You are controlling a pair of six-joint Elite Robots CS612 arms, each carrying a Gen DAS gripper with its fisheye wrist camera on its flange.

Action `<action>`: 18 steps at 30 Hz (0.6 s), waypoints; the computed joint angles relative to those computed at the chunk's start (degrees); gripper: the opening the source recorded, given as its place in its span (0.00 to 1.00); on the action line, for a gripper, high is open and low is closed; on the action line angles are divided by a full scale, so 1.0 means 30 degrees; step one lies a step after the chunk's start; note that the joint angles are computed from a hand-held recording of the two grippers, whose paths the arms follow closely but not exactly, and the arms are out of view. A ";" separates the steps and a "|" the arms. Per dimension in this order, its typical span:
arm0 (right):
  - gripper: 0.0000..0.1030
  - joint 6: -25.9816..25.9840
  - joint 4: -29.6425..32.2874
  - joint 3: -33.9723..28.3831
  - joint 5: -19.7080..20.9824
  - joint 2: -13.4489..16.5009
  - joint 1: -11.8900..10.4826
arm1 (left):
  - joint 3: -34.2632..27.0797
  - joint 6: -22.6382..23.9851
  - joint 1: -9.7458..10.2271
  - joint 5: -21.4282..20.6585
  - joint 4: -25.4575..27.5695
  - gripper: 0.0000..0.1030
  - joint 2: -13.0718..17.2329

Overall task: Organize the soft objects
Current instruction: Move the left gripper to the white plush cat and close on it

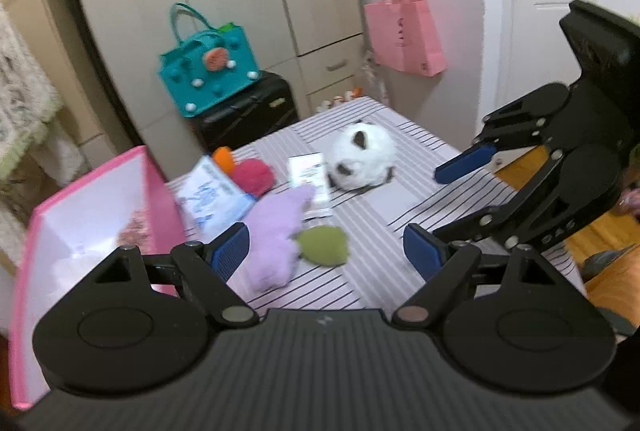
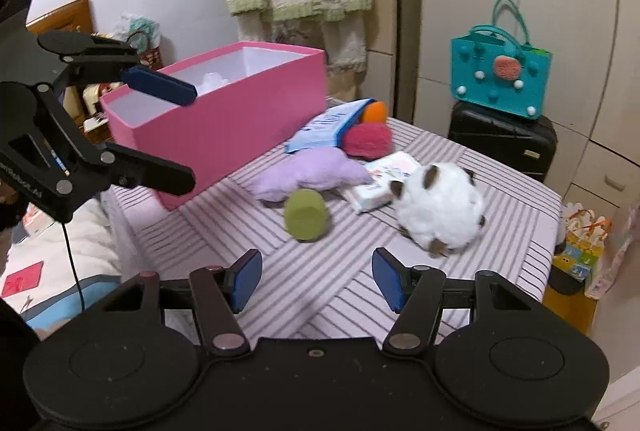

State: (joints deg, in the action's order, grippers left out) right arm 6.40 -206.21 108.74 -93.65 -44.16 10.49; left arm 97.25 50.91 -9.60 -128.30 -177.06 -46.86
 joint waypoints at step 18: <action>0.70 0.0305 -0.2438 -0.0796 -0.0440 0.2030 -0.1572 | -0.1830 -0.2876 -0.1970 -0.0026 -0.1136 0.82 0.2126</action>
State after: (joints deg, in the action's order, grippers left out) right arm 7.31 -213.52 106.35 -94.97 -38.07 5.77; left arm 91.76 42.28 -15.51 -128.38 -180.47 -40.48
